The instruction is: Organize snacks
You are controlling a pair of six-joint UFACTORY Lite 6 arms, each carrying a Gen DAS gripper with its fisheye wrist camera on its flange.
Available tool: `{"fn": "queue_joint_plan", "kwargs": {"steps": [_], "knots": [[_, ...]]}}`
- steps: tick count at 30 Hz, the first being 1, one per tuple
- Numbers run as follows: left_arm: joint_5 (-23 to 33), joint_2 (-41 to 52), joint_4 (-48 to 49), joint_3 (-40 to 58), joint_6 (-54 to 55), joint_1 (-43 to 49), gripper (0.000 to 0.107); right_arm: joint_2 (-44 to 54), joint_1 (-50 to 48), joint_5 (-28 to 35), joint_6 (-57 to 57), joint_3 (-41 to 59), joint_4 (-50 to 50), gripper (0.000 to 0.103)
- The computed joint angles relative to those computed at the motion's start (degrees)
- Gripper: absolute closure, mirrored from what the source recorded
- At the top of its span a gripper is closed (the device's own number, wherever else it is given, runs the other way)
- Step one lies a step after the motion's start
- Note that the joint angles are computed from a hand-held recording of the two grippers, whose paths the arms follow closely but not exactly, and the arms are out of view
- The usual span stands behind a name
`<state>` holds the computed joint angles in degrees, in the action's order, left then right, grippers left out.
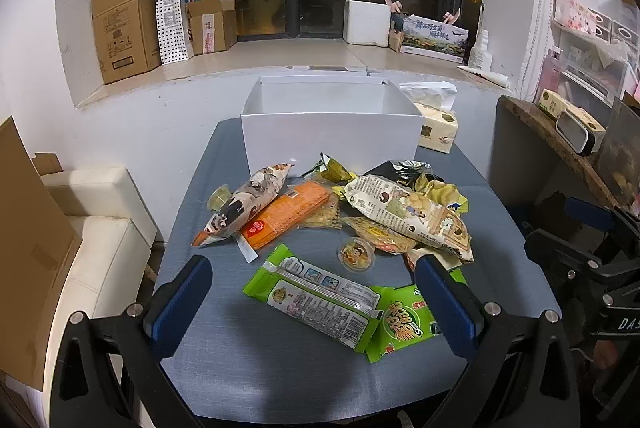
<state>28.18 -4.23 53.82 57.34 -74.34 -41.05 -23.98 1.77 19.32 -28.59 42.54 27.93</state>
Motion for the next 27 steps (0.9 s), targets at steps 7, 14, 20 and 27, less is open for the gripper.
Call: {"fn": "queue_joint_plan", "kwargs": {"steps": [7,14,20,27], "knots": [[0.0,-0.2,0.2,-0.3,-0.1,0.1,0.004,0.1,-0.1,0.0,-1.2,-0.1,1.1,0.0],[-1.1,-0.5,0.0,-0.7,0.6,0.3,0.004,0.1,0.0,-0.8,-2.8,-0.7,2.7,0.0],[-2.9,-1.1,0.4,-2.1,0.0,1.5,0.004,3.8,0.1,-1.3,-9.9,1.0,8.5,0.0],[-6.1,-3.9,7.5,-6.5,-7.7,3.9,0.004,24.1,4.5,-4.8,-12.8,12.2,7.0,0.0]]}}
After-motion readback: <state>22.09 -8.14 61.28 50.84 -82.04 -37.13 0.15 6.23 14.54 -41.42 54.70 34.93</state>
